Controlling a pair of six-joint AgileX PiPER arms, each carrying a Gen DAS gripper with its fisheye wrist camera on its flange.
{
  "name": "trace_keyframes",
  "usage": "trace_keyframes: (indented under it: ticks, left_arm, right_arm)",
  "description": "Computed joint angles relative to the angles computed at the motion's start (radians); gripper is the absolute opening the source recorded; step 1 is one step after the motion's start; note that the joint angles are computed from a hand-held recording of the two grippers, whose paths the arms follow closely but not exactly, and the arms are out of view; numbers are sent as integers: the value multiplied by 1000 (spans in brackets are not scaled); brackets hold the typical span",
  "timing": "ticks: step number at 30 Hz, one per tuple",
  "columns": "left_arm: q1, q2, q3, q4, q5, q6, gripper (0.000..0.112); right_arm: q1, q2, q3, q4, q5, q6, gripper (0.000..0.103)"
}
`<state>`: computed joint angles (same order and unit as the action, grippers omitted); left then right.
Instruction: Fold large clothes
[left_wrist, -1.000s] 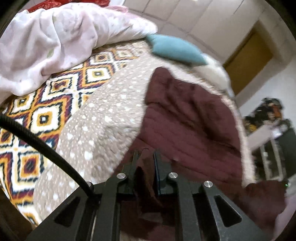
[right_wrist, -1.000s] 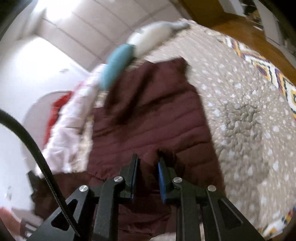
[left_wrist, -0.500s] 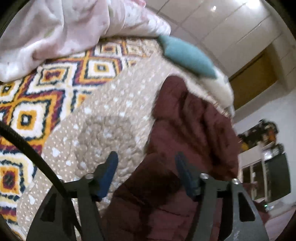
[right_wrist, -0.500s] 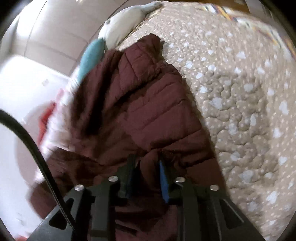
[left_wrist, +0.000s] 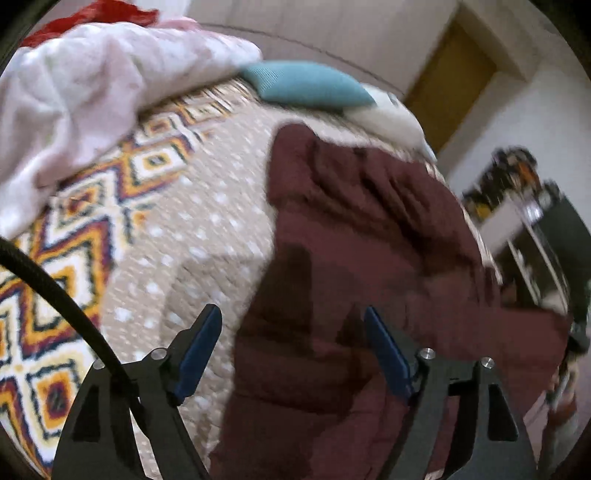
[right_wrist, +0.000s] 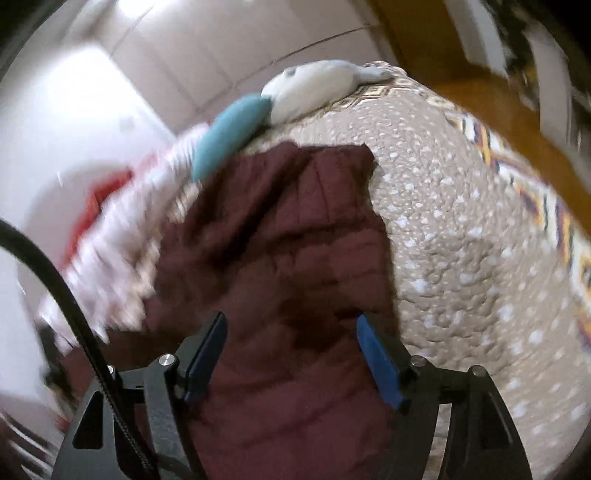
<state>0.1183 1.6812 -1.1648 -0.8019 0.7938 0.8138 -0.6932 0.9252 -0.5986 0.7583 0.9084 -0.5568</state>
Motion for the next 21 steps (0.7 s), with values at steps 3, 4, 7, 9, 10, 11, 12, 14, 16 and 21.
trace_keyframes:
  ticks: [3, 4, 7, 9, 10, 11, 12, 14, 16, 21]
  left_arm:
    - [-17, 42, 1, -15, -15, 21, 78]
    - [-13, 62, -9, -31, -6, 30, 78]
    - [-5, 109, -40, -74, 40, 46, 78]
    - [-1, 135, -62, -100, 83, 58, 79]
    - [-2, 145, -71, -107, 95, 62, 79]
    - [-6, 150, -75, -110, 98, 62, 79]
    - [-10, 156, -78, -113, 97, 61, 79]
    - [-24, 160, -77, -114, 81, 57, 79]
    - [-37, 162, -74, -105, 61, 49, 79]
    - [-36, 171, -72, -135, 59, 25, 79]
  right_arm:
    - [87, 46, 14, -60, -89, 48, 77]
    - [71, 80, 30, 0, -105, -16, 77]
    - [73, 179, 48, 128, -136, -146, 77]
    - [88, 232, 44, 185, -143, -199, 78]
    - [107, 246, 41, 193, -159, -203, 79]
    - [129, 256, 39, 194, -179, -207, 79]
    - [142, 271, 36, 200, -189, -220, 79]
    - [164, 303, 24, 195, -206, -224, 80]
    - [175, 341, 8, 191, -210, -225, 80]
    - [197, 403, 0, 220, -226, -246, 85]
